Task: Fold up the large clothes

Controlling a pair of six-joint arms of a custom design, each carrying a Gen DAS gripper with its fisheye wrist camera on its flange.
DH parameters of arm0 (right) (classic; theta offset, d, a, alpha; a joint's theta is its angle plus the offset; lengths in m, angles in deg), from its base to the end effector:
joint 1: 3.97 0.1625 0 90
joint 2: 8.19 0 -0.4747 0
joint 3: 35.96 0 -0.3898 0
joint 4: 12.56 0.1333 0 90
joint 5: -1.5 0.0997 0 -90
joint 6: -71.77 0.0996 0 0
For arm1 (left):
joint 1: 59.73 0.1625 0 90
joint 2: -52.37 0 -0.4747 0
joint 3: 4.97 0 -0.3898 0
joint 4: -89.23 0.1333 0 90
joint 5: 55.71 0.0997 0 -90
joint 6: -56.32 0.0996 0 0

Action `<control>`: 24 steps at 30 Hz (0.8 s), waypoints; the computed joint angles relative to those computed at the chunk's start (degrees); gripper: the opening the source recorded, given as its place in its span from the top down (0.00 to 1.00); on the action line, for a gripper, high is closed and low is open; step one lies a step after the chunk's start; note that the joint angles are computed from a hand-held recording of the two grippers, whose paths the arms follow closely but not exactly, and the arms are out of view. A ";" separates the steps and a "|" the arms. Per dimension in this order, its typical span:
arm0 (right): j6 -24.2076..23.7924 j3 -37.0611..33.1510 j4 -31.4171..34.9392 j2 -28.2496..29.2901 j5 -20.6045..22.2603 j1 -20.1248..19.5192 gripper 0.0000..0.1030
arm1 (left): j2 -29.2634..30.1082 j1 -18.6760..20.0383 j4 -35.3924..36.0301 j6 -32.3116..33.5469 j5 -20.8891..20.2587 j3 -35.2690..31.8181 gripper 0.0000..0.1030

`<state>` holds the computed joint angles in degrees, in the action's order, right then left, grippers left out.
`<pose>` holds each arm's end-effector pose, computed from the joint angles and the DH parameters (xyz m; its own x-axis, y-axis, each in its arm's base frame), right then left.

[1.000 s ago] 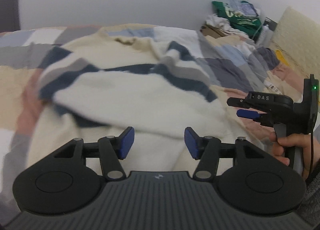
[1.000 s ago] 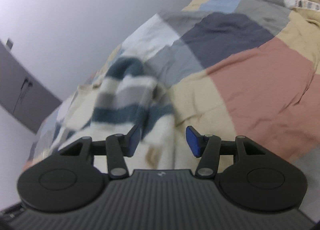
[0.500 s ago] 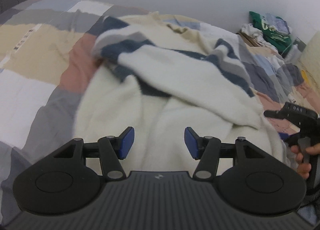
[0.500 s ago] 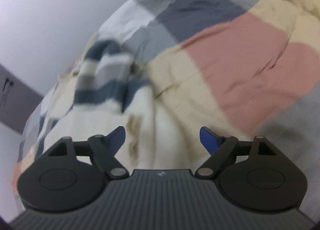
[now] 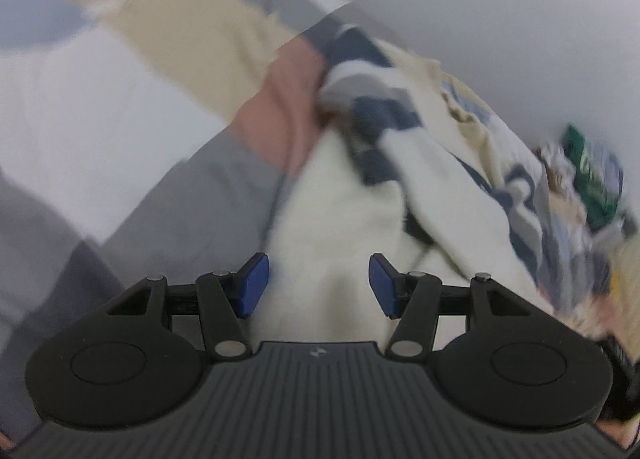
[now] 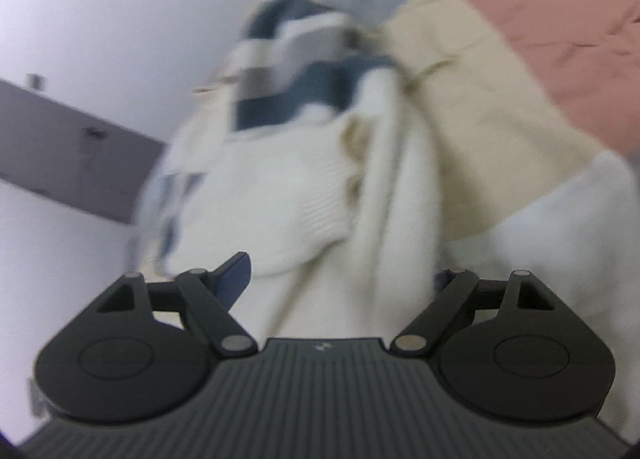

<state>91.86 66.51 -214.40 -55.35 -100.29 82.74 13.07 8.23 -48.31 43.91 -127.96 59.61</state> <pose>0.0737 -0.6863 0.2195 -0.8978 0.4017 -0.1807 0.3621 0.4393 -0.8221 -0.1665 -0.8475 0.2467 -0.9791 0.0601 -0.1941 0.1401 0.8916 -0.4306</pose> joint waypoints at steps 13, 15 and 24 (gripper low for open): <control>3.17 -1.57 10.26 0.82 -10.17 3.17 0.26 | 0.21 1.87 5.50 -5.97 -10.51 0.74 0.39; 2.79 -0.34 10.65 -0.15 -4.18 1.80 0.31 | -0.24 1.03 4.58 -3.76 -9.45 2.35 0.39; -2.23 -0.59 5.83 1.14 -10.36 4.44 0.78 | -3.66 -1.59 -5.73 -0.48 -3.78 11.56 0.85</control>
